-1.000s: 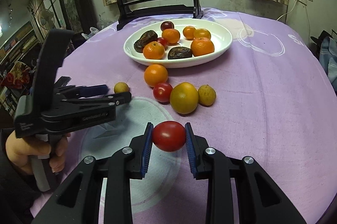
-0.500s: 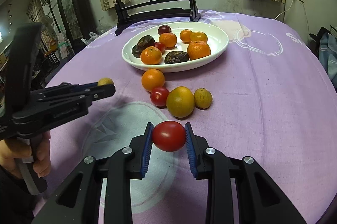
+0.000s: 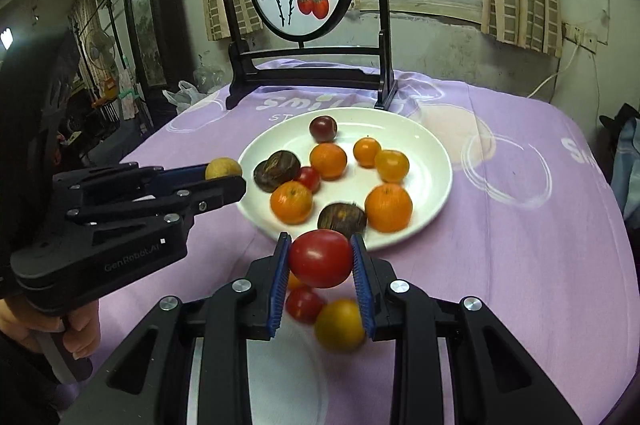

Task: Organize fruits
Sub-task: 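Release the kumquat onto the plate with the left tool while the right tool drops the tomato there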

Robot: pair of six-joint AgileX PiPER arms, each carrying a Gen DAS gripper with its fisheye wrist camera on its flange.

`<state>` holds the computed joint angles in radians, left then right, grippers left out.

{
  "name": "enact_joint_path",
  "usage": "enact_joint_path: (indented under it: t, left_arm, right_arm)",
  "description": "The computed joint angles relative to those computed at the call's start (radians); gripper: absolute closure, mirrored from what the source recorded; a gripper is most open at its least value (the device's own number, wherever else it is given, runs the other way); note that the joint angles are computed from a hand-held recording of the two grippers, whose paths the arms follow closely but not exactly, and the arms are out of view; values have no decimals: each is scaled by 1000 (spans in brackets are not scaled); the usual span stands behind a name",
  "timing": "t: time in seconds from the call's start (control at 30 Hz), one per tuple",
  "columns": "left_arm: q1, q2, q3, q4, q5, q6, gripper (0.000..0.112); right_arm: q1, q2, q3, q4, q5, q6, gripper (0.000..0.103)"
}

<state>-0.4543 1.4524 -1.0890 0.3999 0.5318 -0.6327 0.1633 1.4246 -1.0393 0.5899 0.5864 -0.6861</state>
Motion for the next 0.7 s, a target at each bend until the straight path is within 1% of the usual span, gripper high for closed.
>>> enact_joint_path:
  t: [0.07,0.17,0.3,0.37,0.4,0.43,0.47,0.5,0.53,0.6,0.63,0.7]
  left_arm:
    - [41,77,-80,-21,5,22,87]
    - [98,175,-188,-131,13,120,87]
    - [127,273,-294,-154,52,150,87]
    - [130,306,-323,-138,64,131,86]
    - [131,315,-328,-128,65,113,82]
    - [128,320,-328,-105,65,83,65]
    - [122,317,-319,-67,64,42,50]
    - [110,306,-302,0,58,-24,48]
    - [101,294,-286,36,54,-56,47]
    - [90,266,-260,46,54,-51,47]
    - [82,252,-249,55,59,-59,45]
    - [56,215,-217,118,77,-122,39]
  right_arm:
    - [20,66,-53,-25,-20,20,73]
    - [44,153,-118,-75,-39,61,73]
    - [76,238,-180,-125,-69,104,73]
    - [84,264,-203,-134,-75,118,72]
    - [84,281,-218,-132,-71,128,72]
    - [82,292,-229,-126,-63,133,68]
    - [82,288,-221,-120,-79,138,60]
    - [86,270,-195,-112,-112,129,58]
    - [92,256,-177,-117,-126,123,56]
    - [91,225,-146,-116,-122,107,56]
    - [84,209,-129,-102,-120,91,56]
    - [64,169,-86,-43,-110,34,53]
